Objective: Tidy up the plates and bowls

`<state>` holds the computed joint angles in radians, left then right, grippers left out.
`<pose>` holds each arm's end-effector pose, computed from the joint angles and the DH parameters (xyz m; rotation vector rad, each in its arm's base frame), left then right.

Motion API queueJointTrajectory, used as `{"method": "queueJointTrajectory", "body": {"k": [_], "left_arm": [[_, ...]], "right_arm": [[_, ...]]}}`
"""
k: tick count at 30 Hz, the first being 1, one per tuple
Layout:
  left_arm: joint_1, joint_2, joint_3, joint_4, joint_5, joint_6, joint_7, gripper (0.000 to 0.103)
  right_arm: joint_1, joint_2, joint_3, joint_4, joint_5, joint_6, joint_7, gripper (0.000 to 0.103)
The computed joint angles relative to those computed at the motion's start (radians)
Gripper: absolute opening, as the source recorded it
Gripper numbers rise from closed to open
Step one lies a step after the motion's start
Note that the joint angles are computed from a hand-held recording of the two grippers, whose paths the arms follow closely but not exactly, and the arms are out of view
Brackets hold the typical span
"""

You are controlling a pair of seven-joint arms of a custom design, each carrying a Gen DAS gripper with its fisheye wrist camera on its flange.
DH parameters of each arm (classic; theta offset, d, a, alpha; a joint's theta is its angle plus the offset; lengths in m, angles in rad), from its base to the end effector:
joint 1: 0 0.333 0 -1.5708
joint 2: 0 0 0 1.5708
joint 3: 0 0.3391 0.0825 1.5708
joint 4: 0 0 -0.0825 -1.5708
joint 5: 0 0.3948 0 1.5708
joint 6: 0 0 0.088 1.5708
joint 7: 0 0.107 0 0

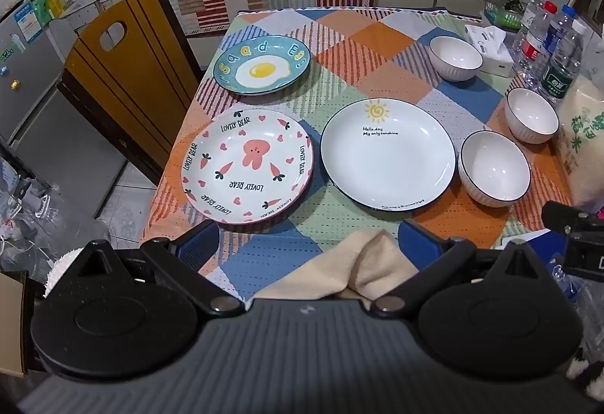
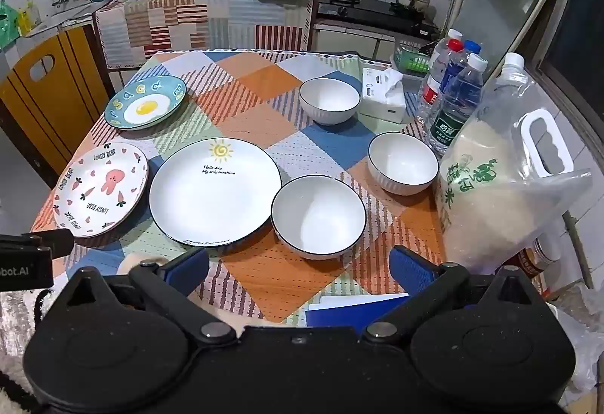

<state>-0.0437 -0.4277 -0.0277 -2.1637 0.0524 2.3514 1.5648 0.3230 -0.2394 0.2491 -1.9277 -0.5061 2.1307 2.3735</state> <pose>0.4698 -0.0354 0.6556 -1.7694 1.9394 -0.5574 0.4485 0.2820 0.6610 -1.8404 1.9269 -0.8000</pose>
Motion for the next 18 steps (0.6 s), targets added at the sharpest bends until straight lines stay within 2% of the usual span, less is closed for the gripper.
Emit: {"method": "queueJointTrajectory", "body": {"k": [15, 18], "left_arm": [[-0.004, -0.023, 0.004, -0.039, 0.003, 0.069, 0.01, 0.102], [-0.003, -0.029, 0.004, -0.049, 0.007, 0.091, 0.005, 0.102]], "right_arm": [[-0.005, -0.004, 0.003, -0.017, -0.019, 0.027, 0.022, 0.103], [-0.011, -0.017, 0.0, -0.045, -0.035, 0.079, 0.039, 0.103]]}}
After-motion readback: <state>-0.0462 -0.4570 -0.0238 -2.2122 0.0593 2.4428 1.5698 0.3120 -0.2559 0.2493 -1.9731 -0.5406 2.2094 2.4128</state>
